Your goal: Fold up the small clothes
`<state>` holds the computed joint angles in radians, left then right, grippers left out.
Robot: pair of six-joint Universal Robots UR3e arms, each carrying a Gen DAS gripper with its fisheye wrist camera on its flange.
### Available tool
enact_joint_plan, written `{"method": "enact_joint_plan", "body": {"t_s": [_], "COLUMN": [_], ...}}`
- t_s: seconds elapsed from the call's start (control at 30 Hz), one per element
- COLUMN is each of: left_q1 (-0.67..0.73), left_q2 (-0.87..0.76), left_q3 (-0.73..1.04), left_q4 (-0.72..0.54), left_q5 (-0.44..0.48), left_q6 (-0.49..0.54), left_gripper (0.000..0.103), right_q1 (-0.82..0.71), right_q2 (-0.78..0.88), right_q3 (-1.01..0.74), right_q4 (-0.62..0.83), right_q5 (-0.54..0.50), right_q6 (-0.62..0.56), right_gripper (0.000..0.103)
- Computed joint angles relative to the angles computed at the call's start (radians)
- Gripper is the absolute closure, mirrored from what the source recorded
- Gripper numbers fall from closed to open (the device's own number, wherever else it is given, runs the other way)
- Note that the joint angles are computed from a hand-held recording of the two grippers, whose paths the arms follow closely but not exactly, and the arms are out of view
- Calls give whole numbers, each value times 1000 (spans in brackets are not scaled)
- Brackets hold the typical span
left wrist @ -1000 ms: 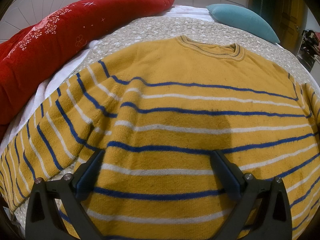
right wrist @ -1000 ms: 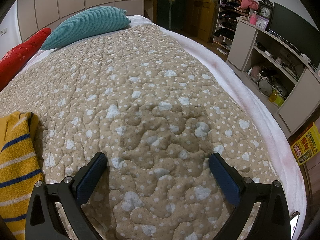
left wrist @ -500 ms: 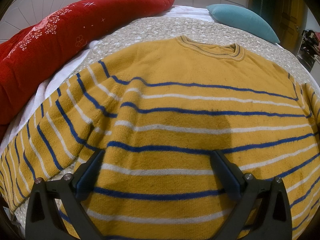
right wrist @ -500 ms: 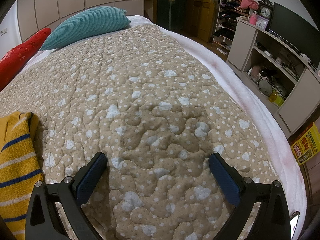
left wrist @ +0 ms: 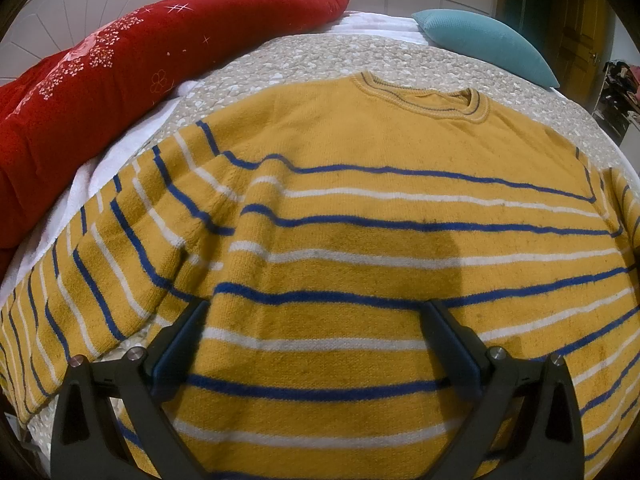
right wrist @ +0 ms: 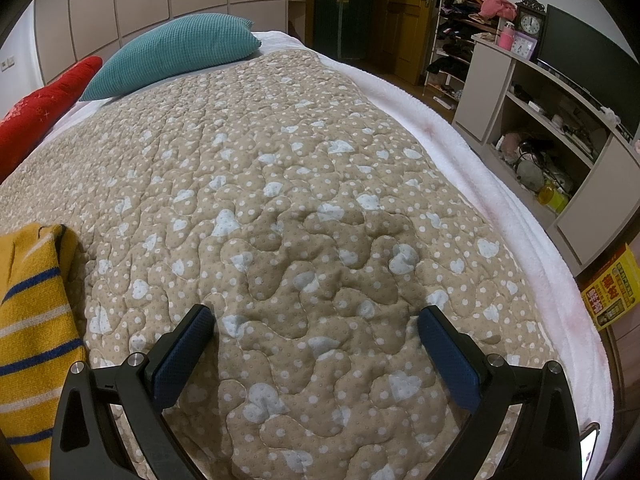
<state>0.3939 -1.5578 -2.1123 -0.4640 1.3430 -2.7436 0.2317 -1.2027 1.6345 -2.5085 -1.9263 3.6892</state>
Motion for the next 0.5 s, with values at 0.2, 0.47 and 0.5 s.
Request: {"method": "enact_joint_plan", "body": {"t_s": [0.2, 0.47, 0.5], "left_q1": [0, 1, 1], "left_q2": [1, 1, 1], "left_q3": [-2, -3, -3], "left_q4": [1, 2, 2], "left_q5": [-1, -1, -1], "left_q6": [0, 1, 1], "left_gripper": [0, 0, 0], "right_q1": [-4, -8, -8], "right_q2": [-1, 8, 7], "right_q3": [4, 1, 1], "right_q4": [-12, -19, -19], "right_q5": [10, 12, 12], "right_q6": [1, -3, -3], "right_gripper": [0, 0, 0]}}
